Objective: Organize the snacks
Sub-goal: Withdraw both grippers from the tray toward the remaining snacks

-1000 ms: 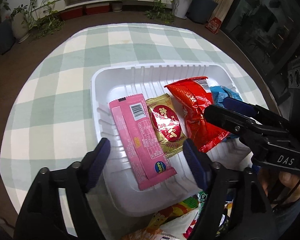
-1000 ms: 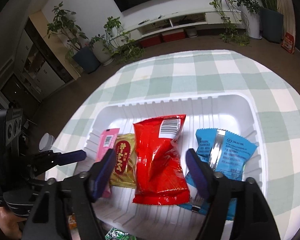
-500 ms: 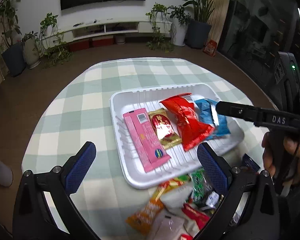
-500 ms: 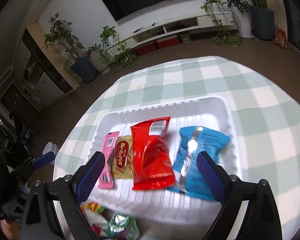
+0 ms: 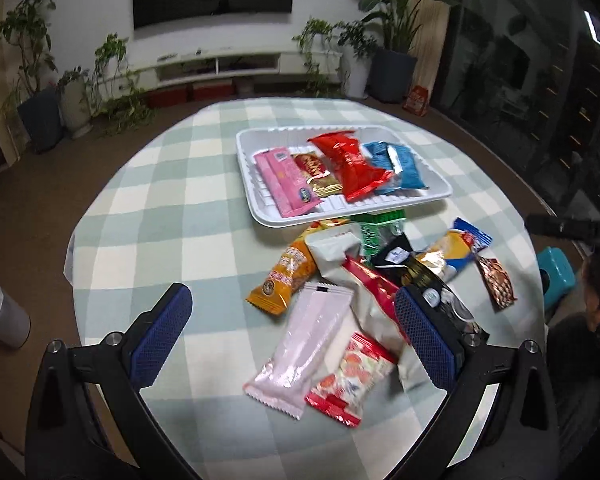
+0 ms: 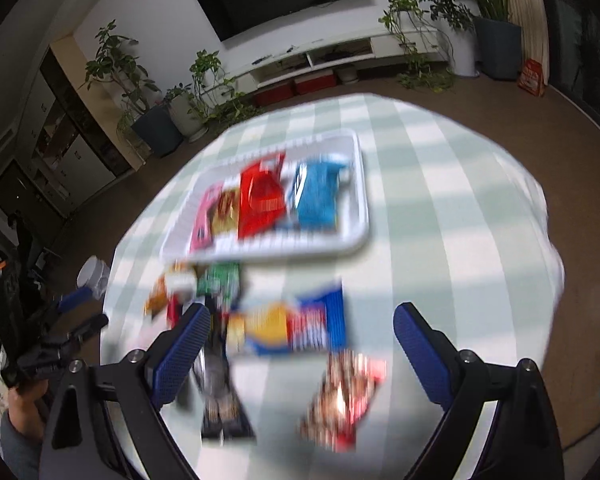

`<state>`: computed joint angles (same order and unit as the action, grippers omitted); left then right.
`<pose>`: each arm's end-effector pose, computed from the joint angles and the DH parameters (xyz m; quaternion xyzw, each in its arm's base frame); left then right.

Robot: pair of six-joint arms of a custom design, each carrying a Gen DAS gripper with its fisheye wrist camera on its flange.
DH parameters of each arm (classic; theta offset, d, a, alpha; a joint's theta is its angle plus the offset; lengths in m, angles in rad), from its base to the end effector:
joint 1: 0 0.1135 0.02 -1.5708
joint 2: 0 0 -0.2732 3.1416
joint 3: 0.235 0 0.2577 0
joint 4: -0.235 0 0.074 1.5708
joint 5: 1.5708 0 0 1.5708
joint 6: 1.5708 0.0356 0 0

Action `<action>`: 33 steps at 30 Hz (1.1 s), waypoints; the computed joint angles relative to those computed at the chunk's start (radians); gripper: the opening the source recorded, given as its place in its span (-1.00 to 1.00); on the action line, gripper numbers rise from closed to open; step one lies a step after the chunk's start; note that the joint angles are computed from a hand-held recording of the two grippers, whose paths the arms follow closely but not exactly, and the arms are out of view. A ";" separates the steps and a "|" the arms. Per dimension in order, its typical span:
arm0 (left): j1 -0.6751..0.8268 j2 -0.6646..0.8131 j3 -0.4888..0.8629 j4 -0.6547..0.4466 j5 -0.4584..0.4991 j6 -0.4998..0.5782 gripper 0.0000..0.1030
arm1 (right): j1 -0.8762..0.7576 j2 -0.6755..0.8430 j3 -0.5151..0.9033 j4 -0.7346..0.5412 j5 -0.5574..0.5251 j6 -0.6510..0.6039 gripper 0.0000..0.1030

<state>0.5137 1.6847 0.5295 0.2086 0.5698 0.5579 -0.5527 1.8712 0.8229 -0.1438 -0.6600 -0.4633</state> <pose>0.2428 0.1149 0.0955 0.1065 0.9112 -0.0796 0.3899 0.2801 -0.1471 0.0923 -0.0194 0.9309 0.1914 0.3104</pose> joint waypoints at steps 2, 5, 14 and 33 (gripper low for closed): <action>0.036 -0.034 -0.052 0.022 0.022 0.030 0.99 | -0.040 -0.025 -0.065 -0.010 -0.016 -0.047 0.85; 0.059 -0.036 -0.004 -0.147 -0.018 0.068 0.99 | -0.088 -0.056 -0.154 -0.015 -0.043 -0.100 0.85; 0.100 0.111 0.126 -0.275 -0.041 0.172 0.99 | -0.082 -0.171 -0.335 0.020 -0.062 -0.179 0.83; -0.156 0.355 0.377 -0.376 -0.258 0.246 0.53 | 0.020 -0.072 -0.363 0.178 -0.001 -0.124 0.44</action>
